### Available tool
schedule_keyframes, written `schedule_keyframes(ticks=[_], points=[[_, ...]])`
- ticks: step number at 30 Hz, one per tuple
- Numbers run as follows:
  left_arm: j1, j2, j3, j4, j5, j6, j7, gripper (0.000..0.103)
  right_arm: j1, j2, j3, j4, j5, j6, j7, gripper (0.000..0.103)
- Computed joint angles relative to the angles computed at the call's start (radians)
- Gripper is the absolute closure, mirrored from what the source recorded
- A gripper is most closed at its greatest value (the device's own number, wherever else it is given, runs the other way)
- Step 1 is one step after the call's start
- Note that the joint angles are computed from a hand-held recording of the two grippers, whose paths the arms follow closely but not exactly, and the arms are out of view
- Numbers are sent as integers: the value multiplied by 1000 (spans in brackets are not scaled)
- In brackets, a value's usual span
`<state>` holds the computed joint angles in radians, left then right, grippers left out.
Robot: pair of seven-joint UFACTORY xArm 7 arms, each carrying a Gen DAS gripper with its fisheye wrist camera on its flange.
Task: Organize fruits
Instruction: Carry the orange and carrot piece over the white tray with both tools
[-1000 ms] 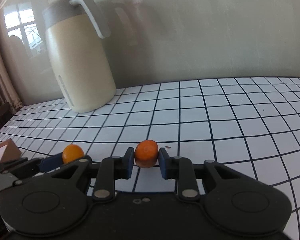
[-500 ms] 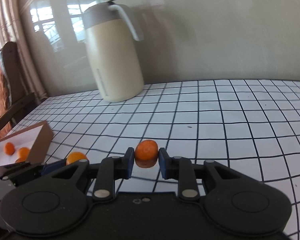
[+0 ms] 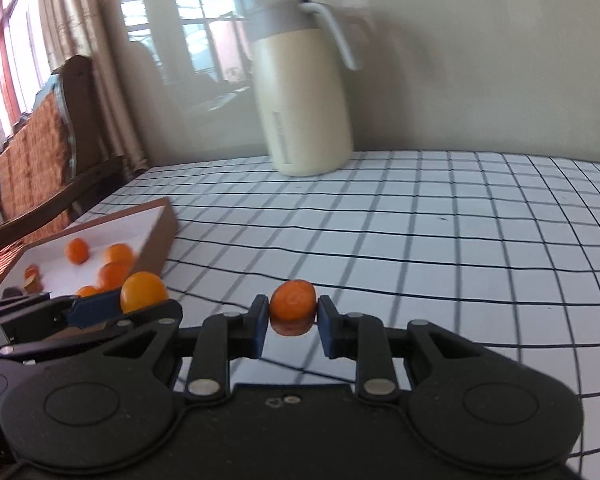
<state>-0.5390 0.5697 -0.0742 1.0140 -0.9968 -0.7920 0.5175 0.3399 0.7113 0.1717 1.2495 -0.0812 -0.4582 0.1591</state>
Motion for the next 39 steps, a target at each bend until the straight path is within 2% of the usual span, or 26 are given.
schedule_keyframes(ticks=[4,13,17,27,39], points=[[12,-40,-6,-71,19,-45,-48,68,41,-14,-13,-17,13,-38,-20,85],[48,-99,-16,-175,30,-122,-123,68,65,1,7,13,1,-71,-31,85],[72,-120,-16,-211,30,-144,-158,68,76,18,16,44,-9,-82,-28,85],[125,-150,-10,-287,38,-189,-231,68,162,75,-2,139,29,-103,-64,85],[179,-171,3,-343,34,-214,-295,68,204,141,8,246,32,-84,-67,85]])
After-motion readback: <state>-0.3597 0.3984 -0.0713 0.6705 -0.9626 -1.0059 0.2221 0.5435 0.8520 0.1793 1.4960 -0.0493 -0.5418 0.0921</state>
